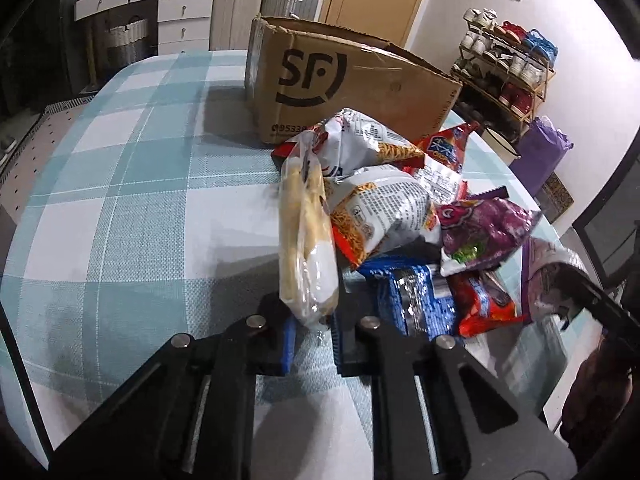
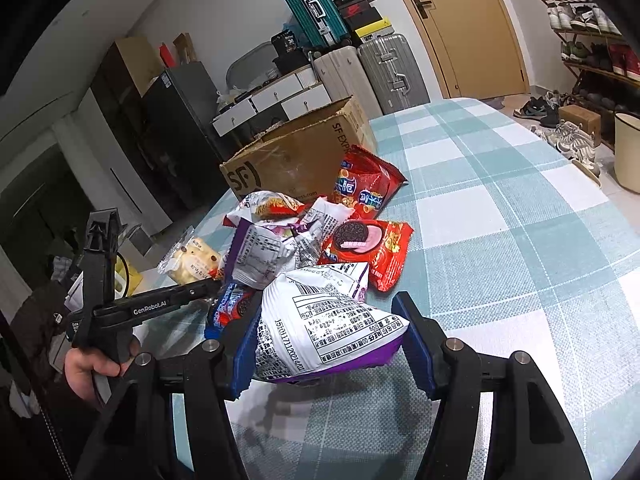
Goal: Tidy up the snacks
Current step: 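Carry both held packs over the SF box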
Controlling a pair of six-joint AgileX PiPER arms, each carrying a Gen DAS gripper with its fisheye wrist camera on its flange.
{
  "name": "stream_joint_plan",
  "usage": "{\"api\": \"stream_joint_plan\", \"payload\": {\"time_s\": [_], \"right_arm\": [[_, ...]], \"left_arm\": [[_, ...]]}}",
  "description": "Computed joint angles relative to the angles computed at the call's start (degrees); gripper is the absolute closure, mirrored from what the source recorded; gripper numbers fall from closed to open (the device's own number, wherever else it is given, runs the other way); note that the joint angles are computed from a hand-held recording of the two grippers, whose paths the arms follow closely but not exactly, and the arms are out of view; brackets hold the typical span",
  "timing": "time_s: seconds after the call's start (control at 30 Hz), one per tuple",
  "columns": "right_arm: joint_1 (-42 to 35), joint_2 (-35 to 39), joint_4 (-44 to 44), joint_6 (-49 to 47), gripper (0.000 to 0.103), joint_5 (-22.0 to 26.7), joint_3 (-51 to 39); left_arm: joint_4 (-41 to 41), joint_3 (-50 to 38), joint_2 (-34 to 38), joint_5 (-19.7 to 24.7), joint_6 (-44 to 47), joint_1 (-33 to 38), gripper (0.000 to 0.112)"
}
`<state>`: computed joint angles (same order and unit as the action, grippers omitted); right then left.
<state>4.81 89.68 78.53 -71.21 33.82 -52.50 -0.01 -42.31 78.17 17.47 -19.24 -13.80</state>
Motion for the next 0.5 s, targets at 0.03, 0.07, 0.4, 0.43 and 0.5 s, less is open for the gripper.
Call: {"api": "stream_joint_plan", "payload": {"time_s": [0.03, 0.07, 0.4, 0.43, 0.5], "right_arm": [[0.0, -0.1, 0.0, 0.1, 0.04, 0.0, 0.0], [0.0, -0.3, 0.0, 0.2, 0.04, -0.1, -0.1], [0.9, -2.0, -2.2, 2.9, 0.04, -1.2, -2.2], [1.0, -2.2, -2.2, 2.9, 0.04, -1.1, -2.6], [1.3, -2.0, -2.7, 3.5, 0.04, -1.2, -3.9]], "left_arm": [[0.3, 0.6, -0.8, 0.2, -0.5, -0.4, 0.101], [-1.3, 0.9, -1.2, 0.1, 1.3, -0.1, 0.101], [0.3, 3.3, -9.9, 3.3, 0.2, 1.5, 0.101], [-1.4, 2.9, -11.0, 3.9, 2.2, 2.4, 0.101], [-4.1, 2.0, -12.4, 5.2, 5.2, 3.6, 0.101]]}}
